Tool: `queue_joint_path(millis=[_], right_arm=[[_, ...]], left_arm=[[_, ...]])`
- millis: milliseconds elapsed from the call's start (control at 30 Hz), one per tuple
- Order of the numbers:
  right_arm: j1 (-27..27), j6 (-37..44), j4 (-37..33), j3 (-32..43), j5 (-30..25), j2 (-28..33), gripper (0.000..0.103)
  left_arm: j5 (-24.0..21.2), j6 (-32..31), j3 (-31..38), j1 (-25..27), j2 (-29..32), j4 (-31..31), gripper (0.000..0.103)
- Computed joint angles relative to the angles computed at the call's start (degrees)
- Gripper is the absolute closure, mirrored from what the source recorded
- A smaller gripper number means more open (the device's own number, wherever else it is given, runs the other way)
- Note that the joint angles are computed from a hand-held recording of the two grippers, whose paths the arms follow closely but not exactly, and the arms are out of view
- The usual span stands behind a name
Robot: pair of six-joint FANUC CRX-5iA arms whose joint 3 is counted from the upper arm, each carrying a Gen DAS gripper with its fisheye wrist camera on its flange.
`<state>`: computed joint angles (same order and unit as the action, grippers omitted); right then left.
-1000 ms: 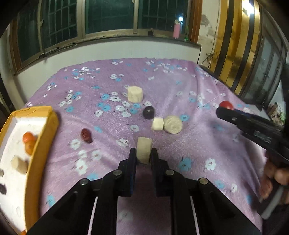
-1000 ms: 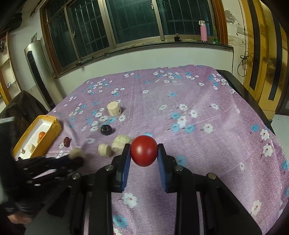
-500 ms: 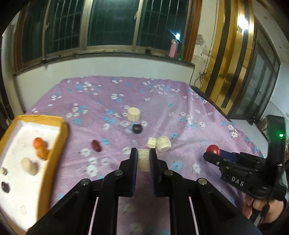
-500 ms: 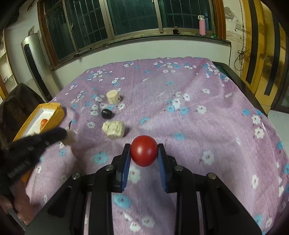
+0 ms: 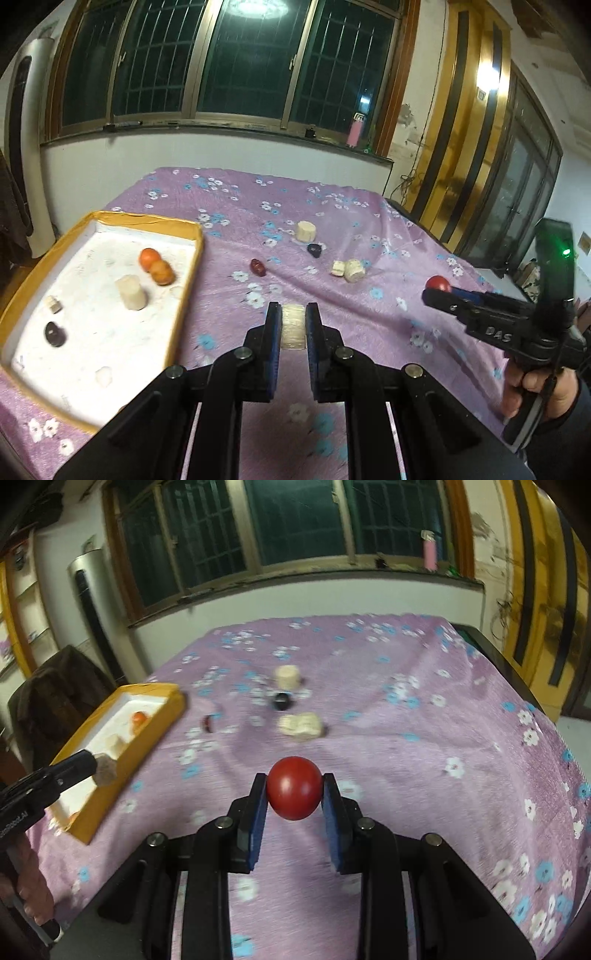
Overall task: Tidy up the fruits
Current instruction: 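Carry the cube to the tray with the left tool while the right tool carries the red ball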
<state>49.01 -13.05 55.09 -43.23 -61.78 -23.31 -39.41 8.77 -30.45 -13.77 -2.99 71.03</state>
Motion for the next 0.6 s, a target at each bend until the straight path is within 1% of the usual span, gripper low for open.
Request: queue_joint_path(millis=[67,133,167,267,367,600], right_arm=[[2.3,-0.6,1.1,0.4,-1.3,0.6,0.073],[4.0,-0.9,1.5,0.7,-2.3,1.1,0.073],[4.4,-1.0,1.3,0.8,-2.6,1.4,0.073],[4.6,-2.0,0.7,0.8,-3.0,1.5,0.073],[4.2,-2.0,0.4,0.6,-2.6,1.4,0.073],[3.3,-2.7,2.1,0.0,0.8,1.9,0.073]], left_arm=[[-0.8,0.6,0.7,0.1,0.9,-1.9,0.092],[0.8,0.5,1.0,-0.9,1.6,-2.6,0.092],[-0.4,1.2,1.6,-0.8,2.2,-3.3,0.092],[0.1,-2.0,-0.2,-0.8,1.2,-0.4,0.092],[0.4,-2.6,-1.4,0.3,0.4,1.3,0.092],[1.6,-2.3,-3.0,5.0,-1.7,2.3,0.092]])
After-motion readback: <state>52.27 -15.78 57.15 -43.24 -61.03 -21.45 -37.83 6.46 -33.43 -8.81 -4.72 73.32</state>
